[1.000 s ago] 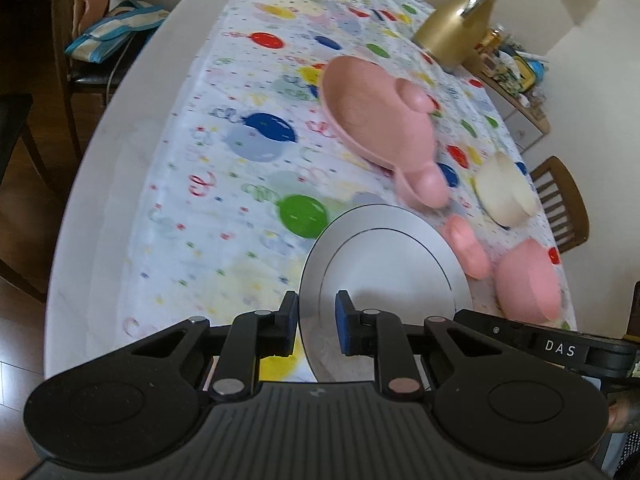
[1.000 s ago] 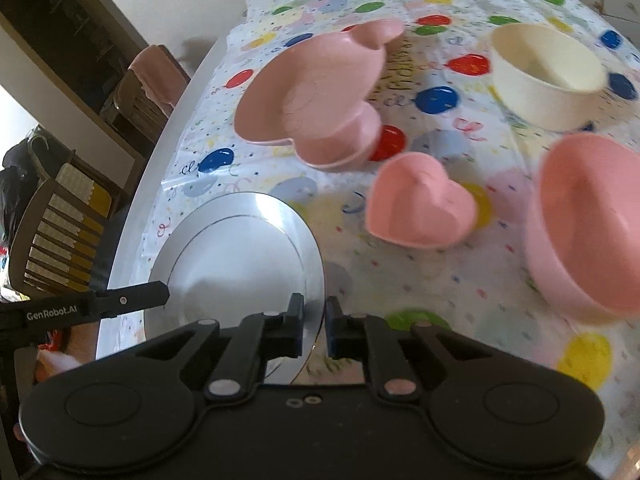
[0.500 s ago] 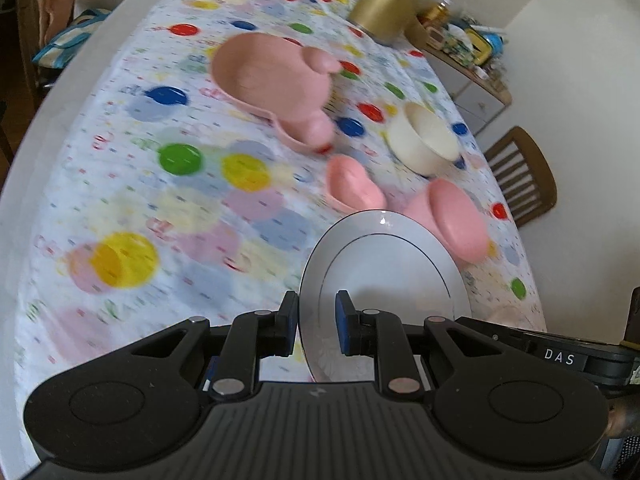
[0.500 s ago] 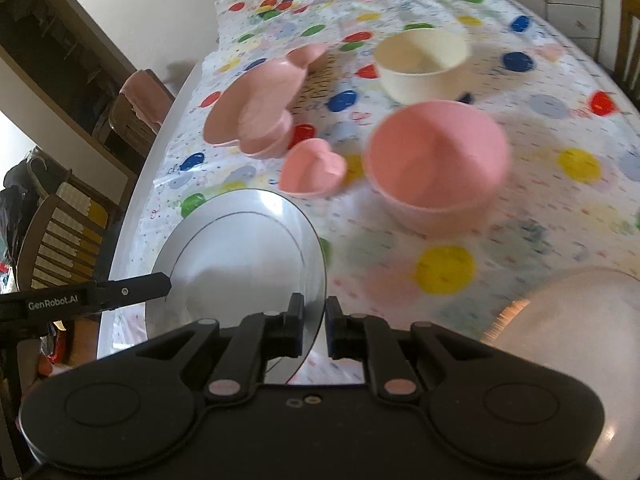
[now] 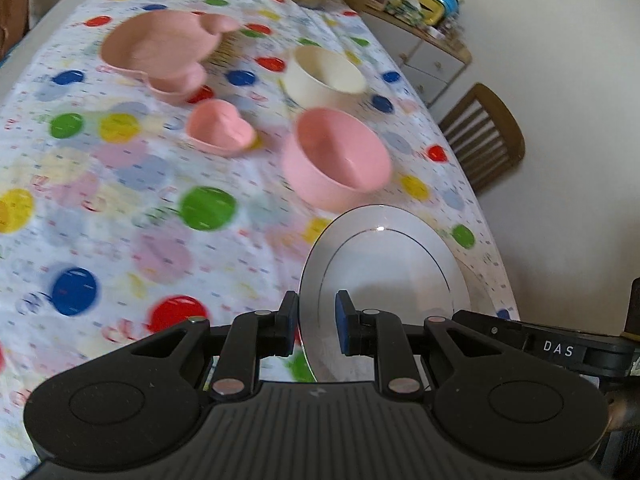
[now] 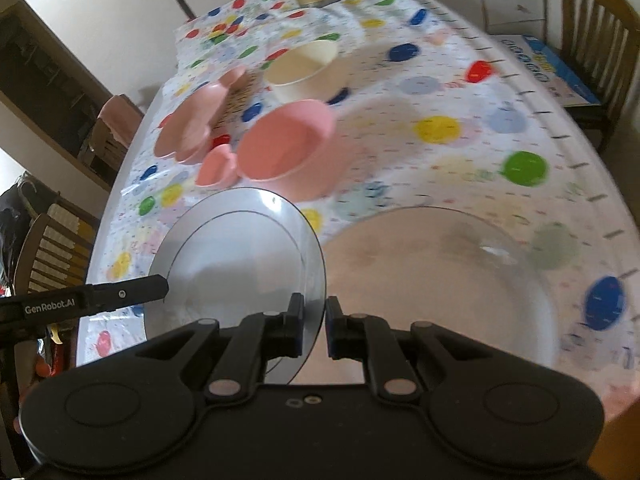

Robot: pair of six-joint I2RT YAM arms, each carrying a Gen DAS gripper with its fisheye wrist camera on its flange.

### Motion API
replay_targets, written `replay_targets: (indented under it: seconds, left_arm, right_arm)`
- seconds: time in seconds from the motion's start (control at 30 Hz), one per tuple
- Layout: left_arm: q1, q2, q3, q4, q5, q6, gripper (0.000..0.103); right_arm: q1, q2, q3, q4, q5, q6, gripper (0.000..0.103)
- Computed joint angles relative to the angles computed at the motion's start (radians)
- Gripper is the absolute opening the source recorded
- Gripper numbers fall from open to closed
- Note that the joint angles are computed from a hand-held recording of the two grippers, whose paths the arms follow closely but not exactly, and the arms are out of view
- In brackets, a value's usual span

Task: Organize plates and bowls
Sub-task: 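Carry the small white plate with the left gripper onto the large plate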

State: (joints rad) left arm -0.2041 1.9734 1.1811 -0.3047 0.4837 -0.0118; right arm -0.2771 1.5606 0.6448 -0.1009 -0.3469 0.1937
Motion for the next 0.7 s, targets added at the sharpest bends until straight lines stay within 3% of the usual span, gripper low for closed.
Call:
replay_targets:
  seconds: [0.37,0.7]
  left_arm:
    - [-0.192,0.018,-0.041,0.072,-0.091,-0.106,0.019]
    - [-0.263,0.070,-0.024,0.060,-0.163,-0.127,0.019]
  right_arm:
    - [-0.275,0.029,-0.032,-0.045,-0.103,-0.210,0.010]
    - [-0.361,0.130,-0.007,-0.050,-0.138,-0.322,0.009]
